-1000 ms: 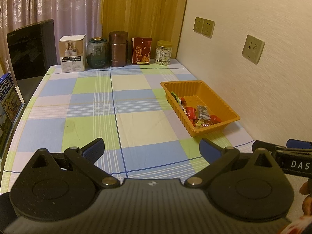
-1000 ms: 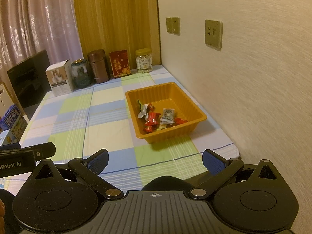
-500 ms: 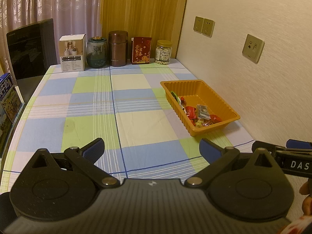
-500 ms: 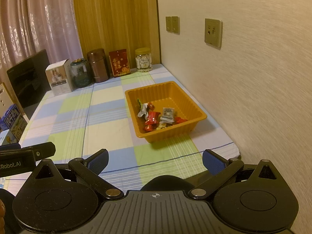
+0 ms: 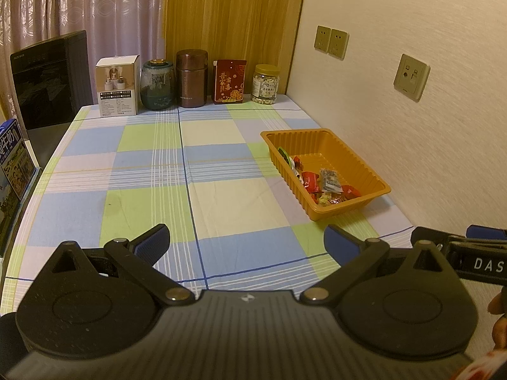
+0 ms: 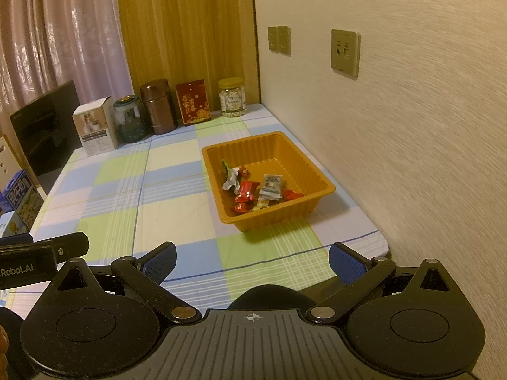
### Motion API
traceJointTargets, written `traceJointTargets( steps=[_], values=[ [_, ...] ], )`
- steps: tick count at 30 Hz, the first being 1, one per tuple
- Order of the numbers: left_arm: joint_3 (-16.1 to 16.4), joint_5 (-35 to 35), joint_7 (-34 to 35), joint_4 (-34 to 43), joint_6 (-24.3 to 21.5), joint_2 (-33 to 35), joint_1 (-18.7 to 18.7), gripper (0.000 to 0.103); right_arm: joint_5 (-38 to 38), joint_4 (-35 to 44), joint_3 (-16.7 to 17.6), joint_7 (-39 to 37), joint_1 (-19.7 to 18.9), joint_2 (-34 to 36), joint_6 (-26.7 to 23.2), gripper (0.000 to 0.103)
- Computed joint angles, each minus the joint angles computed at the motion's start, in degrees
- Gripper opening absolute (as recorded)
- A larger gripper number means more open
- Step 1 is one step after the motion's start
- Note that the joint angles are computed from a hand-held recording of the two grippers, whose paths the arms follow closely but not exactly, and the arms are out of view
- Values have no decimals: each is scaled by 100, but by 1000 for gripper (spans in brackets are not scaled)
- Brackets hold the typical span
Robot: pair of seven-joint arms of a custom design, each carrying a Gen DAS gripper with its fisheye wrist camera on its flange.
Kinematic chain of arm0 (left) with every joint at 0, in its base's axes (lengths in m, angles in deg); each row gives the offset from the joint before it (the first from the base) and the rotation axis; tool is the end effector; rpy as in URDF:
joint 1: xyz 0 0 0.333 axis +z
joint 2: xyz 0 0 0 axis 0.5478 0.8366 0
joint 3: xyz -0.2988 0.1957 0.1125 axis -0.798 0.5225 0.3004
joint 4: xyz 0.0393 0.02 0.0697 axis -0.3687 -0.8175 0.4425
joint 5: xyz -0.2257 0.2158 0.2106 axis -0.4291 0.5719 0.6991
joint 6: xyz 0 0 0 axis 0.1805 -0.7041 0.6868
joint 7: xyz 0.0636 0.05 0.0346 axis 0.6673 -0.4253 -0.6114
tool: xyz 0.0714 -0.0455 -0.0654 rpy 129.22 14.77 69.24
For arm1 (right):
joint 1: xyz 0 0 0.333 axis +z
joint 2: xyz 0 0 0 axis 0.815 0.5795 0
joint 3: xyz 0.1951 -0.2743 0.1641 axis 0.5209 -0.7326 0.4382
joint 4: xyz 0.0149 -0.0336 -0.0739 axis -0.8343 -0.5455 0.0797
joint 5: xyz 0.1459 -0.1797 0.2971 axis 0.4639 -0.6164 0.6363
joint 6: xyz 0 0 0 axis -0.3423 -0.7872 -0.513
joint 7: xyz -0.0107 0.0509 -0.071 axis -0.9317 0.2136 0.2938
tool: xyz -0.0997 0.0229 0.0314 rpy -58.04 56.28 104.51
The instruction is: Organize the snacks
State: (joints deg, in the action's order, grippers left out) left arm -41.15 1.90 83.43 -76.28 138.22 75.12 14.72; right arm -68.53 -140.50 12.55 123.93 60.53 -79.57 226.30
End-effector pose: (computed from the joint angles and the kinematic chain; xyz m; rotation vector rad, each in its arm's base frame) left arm 0.5056 -0.3370 0.6314 -1.6772 1.8165 -0.9705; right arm 0.4706 0.1366 0.6461 -1.5921 1.7886 -0.7073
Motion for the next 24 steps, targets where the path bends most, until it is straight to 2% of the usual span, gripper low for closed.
traceJointTargets(
  steps=[24],
  values=[
    [7,-36,84,-42,83,2,6,103,12,-10,-12,17,-8,1,-5,102]
  ],
)
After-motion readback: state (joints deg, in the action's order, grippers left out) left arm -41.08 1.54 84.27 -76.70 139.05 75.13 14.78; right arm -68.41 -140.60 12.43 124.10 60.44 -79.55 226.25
